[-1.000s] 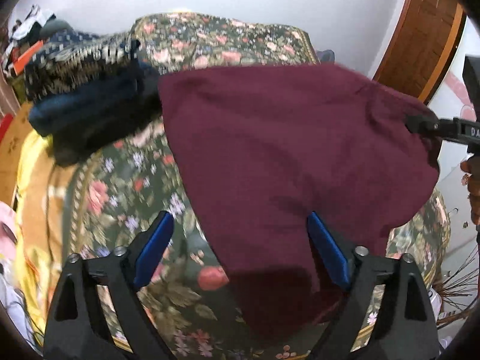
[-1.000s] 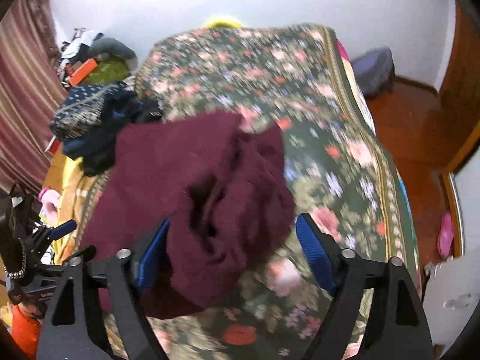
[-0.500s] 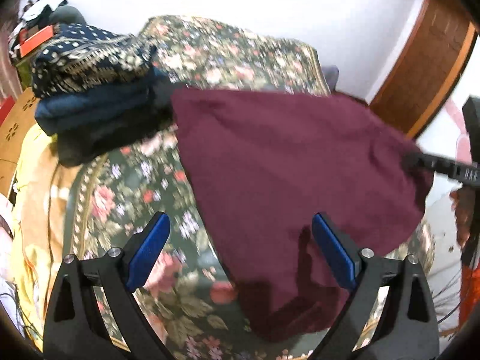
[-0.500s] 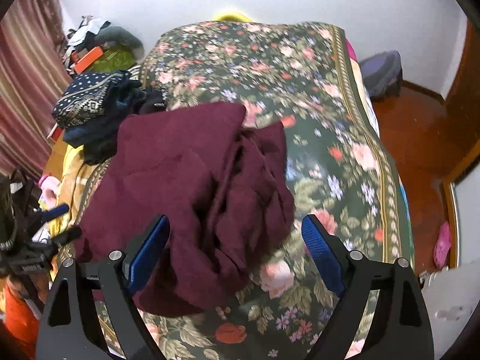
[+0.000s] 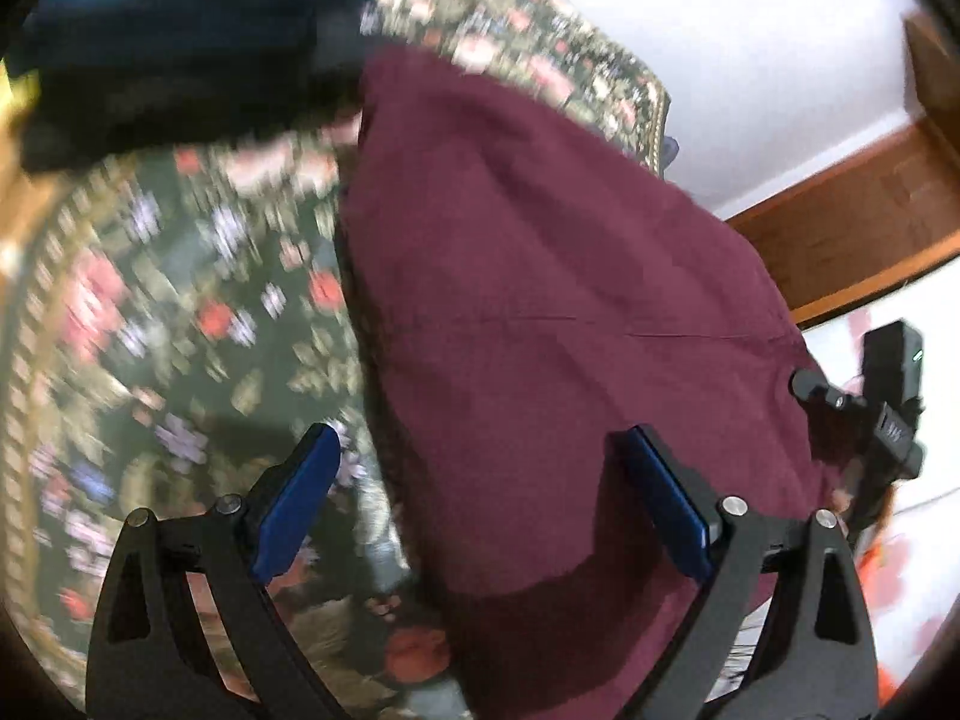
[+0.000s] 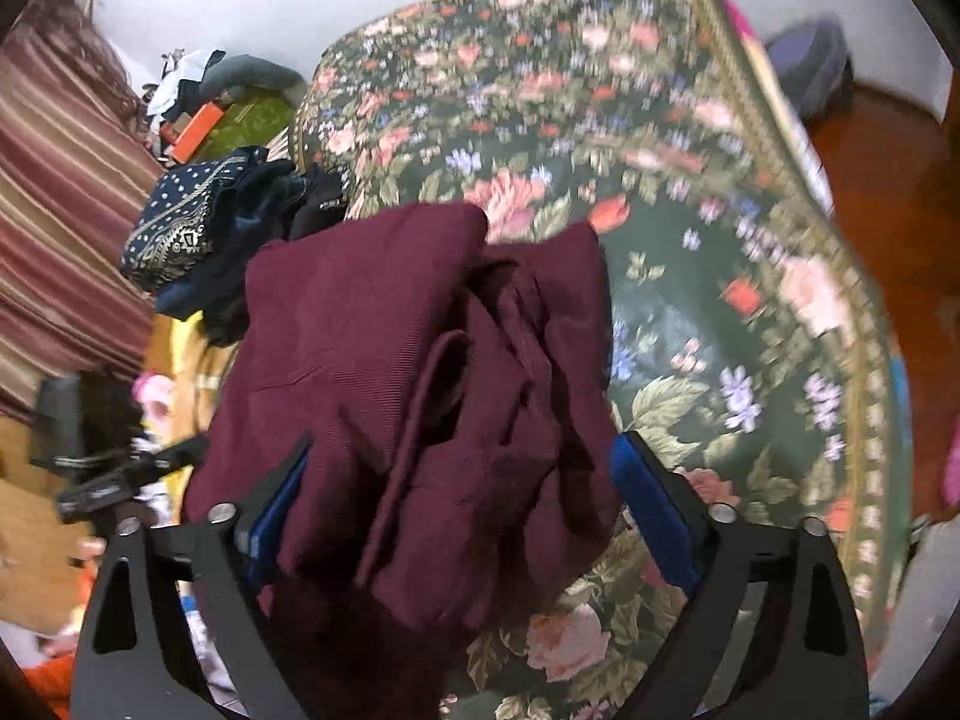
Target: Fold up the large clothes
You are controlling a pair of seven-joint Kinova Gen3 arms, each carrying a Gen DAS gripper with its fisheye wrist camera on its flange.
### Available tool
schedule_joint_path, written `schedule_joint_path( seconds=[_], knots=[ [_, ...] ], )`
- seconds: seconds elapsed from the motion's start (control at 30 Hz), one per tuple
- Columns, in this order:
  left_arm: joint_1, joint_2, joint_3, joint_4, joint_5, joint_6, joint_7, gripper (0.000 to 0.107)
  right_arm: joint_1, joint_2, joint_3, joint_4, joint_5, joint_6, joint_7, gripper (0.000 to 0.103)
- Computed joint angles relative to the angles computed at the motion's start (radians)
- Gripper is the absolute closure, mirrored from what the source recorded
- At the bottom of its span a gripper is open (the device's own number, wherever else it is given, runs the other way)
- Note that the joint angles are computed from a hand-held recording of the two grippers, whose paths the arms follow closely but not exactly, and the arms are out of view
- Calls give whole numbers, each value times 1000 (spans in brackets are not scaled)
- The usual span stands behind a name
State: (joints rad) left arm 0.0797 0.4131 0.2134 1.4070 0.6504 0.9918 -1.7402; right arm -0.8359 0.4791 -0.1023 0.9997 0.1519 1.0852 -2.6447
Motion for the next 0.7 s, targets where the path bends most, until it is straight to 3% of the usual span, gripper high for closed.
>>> schedule_joint_path(
  seconds=[0.07,0.27,0.47,0.57,0.63,0.7],
  knots=[
    [-28,32,16,7,65,7,-9,11,41,-9,-25,40,-47,-51,34,1],
    [-22,70,35,-32,86,12,-29,10,167,0,-89,103,-238,-163,164,0],
    [-21,107,43,-90,103,61,-18,11,157,23,-60,69,-261,-153,158,0],
    [1,80,22,-85,66,51,3,31,141,4,-52,79,-252,-153,139,12],
    [-1,52,22,-76,45,42,-10,51,125,-1,-44,62,-233,-128,125,26],
    [7,24,18,-77,23,36,-19,64,102,-5,-33,39,-208,-100,96,37]
  ],
)
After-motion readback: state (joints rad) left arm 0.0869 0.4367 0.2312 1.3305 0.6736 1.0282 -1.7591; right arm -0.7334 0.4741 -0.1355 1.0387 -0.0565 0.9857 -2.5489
